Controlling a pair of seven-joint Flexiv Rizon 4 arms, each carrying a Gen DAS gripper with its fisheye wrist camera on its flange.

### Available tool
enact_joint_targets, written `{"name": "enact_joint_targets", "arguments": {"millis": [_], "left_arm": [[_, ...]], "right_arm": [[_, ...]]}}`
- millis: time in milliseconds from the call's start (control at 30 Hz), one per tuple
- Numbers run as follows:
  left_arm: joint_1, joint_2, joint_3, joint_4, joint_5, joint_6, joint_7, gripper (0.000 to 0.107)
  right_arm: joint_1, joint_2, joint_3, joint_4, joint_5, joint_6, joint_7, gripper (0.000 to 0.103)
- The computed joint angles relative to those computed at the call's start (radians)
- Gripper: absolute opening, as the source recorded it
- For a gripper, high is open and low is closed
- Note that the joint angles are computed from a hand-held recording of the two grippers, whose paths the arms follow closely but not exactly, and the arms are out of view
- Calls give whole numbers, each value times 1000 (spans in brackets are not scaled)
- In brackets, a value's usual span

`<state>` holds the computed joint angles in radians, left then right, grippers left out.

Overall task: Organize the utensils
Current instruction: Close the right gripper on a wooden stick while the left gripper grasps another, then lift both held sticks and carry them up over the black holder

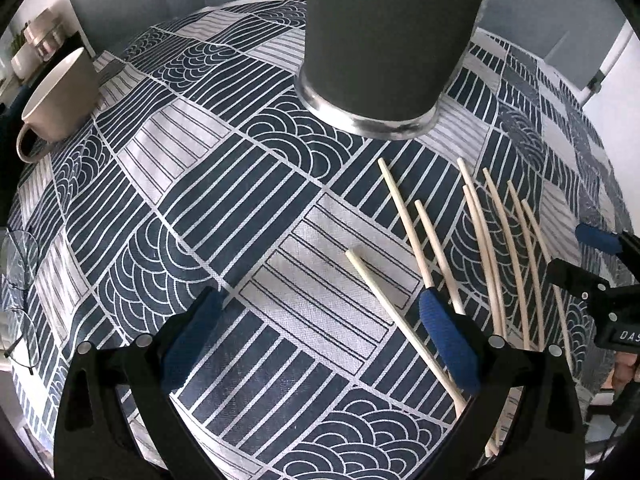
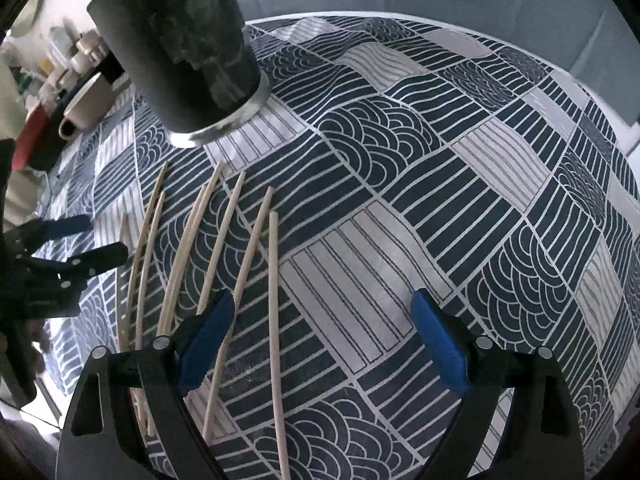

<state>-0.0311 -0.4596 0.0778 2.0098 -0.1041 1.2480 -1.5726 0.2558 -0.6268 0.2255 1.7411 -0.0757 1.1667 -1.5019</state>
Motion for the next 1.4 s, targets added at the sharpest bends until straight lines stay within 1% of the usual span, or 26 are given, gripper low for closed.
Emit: {"name": "enact_joint_targets", "arguments": {"millis": [67,200,267,300,433,533,633,667,700,733,767,800,833,867,900,933,967,1000,1100,1200,1333,1367,1400], "left_arm": [[-44,-8,49,-33,59,-45,-38,98],[-39,-4,46,-30,75,-48,-62,98],[-38,-3,45,-34,84,-60,-67,99],[-38,-3,45,-42,86,-80,-71,99],[-26,-6,34,-75,85,-153,-74,99],[-19,-13,29,-90,87,-168,-78,99],[-15,-14,26,-89,89,-156,-82,96],[-14,-10,27,-82,91,-143,-84,90],[-14,-2,30,-73,92,-130,-89,81],[-19,8,33,-62,96,-125,-98,76],[-15,15,32,-56,95,-121,-96,65],[-12,21,31,-52,94,-121,-93,57],[-6,27,28,-45,91,-118,-88,53],[-3,30,28,-41,90,-116,-86,44],[3,35,27,-34,86,-111,-81,32],[7,39,25,-29,82,-109,-77,25],[19,44,16,-17,66,-102,-64,14],[36,49,2,-3,43,-92,-45,10],[72,57,-24,19,-18,-83,6,5],[87,58,-34,18,-60,-101,43,4],[147,71,-88,44,-229,-136,94,4],[152,72,-92,48,-252,-141,107,4],[152,74,-90,49,-264,-146,116,4]], "right_arm": [[8,-1,-12,2,-8,-2,10,85],[26,2,-32,19,-37,16,21,85],[65,8,-78,42,-93,24,47,86],[71,10,-84,52,-108,38,53,86],[64,10,-79,58,-120,44,80,87],[59,10,-73,51,-129,24,86,87],[60,8,-74,42,-135,4,95,85],[58,10,-70,43,-134,3,95,83],[56,12,-67,43,-136,0,90,77],[52,15,-63,41,-134,-10,86,71],[53,18,-64,43,-133,-13,89,67],[52,24,-64,46,-132,-16,90,58],[50,29,-63,52,-132,-14,89,46],[47,34,-62,55,-130,-17,88,41],[48,40,-66,62,-131,-15,91,28],[51,44,-71,68,-135,-12,95,18],[54,48,-77,74,-141,-10,100,14],[58,51,-84,78,-149,-10,105,9],[55,52,-82,75,-156,-21,106,7],[27,45,-51,42,-118,-68,87,6],[-30,29,5,-17,-18,-128,26,6],[-36,27,9,-24,2,-135,20,5],[-37,29,7,-27,14,-139,19,3]]}}
